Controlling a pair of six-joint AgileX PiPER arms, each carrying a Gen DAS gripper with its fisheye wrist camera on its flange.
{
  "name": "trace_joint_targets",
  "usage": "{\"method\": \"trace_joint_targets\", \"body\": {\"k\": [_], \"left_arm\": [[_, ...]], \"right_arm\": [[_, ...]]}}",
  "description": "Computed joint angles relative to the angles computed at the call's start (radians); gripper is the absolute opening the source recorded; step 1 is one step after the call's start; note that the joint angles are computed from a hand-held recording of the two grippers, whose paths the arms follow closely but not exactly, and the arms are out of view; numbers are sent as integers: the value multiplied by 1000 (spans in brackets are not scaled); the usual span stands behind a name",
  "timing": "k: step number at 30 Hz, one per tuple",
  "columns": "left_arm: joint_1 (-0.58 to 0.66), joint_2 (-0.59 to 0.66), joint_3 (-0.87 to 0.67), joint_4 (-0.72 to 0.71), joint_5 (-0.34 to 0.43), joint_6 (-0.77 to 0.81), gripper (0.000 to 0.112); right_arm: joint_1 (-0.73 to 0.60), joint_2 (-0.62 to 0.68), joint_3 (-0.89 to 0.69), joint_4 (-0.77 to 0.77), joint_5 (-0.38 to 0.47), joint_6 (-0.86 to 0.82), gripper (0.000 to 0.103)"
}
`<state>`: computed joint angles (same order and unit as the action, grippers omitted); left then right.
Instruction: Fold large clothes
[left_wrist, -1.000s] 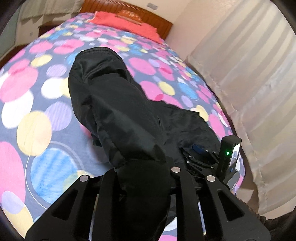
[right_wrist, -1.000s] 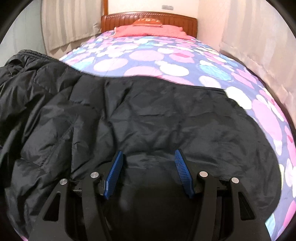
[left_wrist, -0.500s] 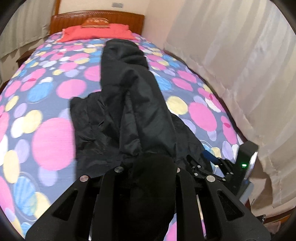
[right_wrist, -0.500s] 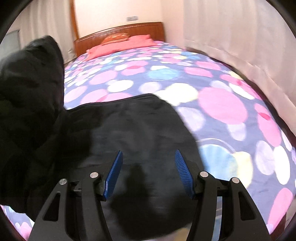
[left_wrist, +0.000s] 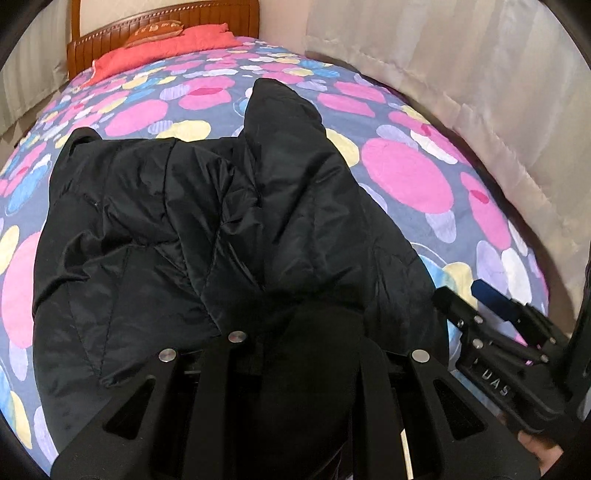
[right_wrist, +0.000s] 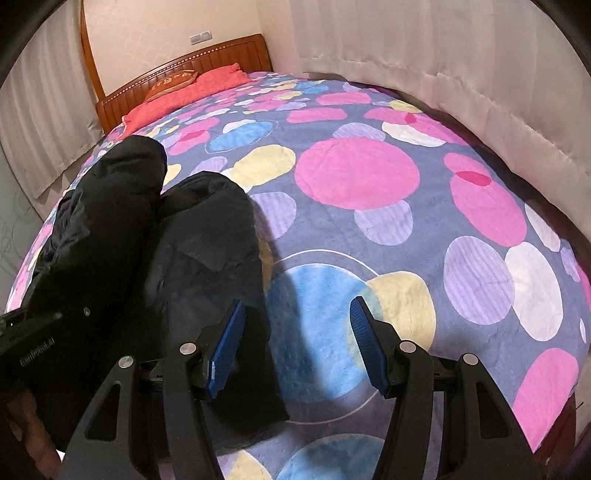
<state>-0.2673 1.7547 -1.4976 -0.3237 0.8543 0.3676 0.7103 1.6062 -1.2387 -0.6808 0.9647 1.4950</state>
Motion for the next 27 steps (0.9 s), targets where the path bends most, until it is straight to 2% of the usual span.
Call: {"method": "trace_joint_targets", "body": {"k": [10,19,27], "left_arm": [[-27,-64,39,18,-40,-17,25],[-2,-65,50,-41,-38,24,26],[21,-88,57,-84,-17,60,31]], "right_arm": [[14,18,-35,-1,38,-22,59],[52,35,-88,-11,112,-33,59],[64,39,-112,-17,154,-48,59]]}}
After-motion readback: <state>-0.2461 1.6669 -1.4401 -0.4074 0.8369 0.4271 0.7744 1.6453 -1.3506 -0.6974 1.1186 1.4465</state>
